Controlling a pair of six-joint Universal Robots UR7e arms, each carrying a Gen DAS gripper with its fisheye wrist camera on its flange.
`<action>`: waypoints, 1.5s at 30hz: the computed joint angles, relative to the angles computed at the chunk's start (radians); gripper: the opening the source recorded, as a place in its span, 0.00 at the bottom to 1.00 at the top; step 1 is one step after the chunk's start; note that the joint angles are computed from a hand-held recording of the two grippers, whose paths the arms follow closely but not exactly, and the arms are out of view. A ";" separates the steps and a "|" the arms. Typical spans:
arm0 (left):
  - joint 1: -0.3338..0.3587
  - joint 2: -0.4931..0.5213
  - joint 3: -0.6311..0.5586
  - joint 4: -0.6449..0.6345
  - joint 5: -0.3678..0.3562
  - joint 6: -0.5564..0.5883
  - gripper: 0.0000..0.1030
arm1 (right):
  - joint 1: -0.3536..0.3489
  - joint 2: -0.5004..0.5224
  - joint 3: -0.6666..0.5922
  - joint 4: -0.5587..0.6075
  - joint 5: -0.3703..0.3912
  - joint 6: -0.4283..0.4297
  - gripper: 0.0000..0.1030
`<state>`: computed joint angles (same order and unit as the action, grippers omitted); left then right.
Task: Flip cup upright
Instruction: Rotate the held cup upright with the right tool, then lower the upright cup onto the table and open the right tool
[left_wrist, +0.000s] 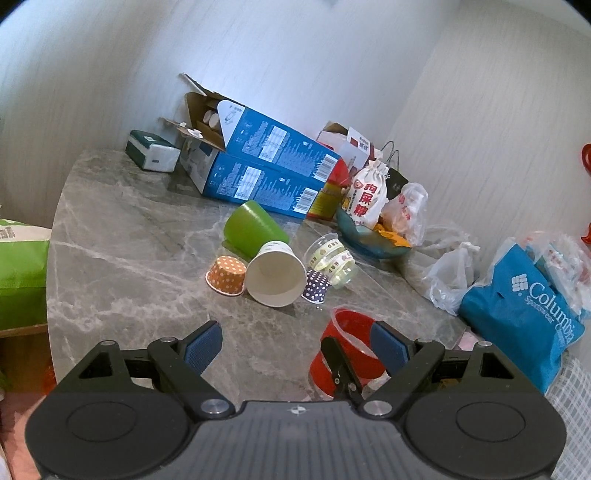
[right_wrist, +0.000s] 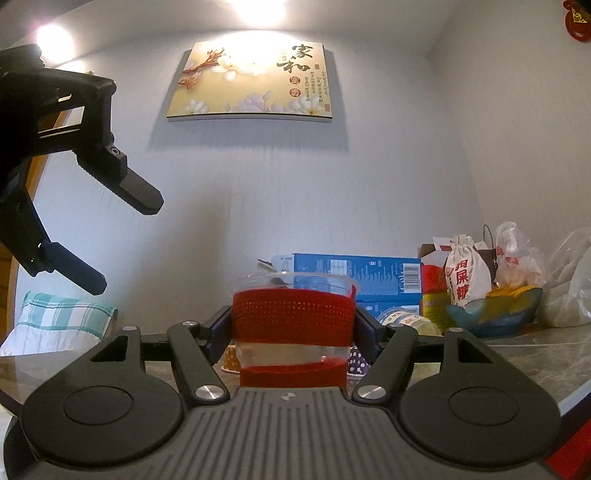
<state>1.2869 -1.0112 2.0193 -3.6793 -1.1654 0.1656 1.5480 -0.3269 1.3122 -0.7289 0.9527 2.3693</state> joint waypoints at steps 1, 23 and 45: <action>0.001 0.001 -0.001 0.001 0.000 -0.002 0.87 | 0.000 -0.001 -0.001 0.006 0.002 0.001 0.70; -0.037 0.063 0.035 -0.201 0.169 0.124 1.00 | 0.003 -0.091 0.057 0.189 0.128 -0.006 0.99; -0.254 0.058 0.119 -0.207 0.412 0.249 1.00 | 0.177 -0.299 -0.046 0.901 0.696 0.117 0.99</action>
<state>1.0325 -0.9534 2.1387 -3.8866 -0.7534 0.4142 1.7247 -0.6257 1.2658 0.1719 1.6483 2.4866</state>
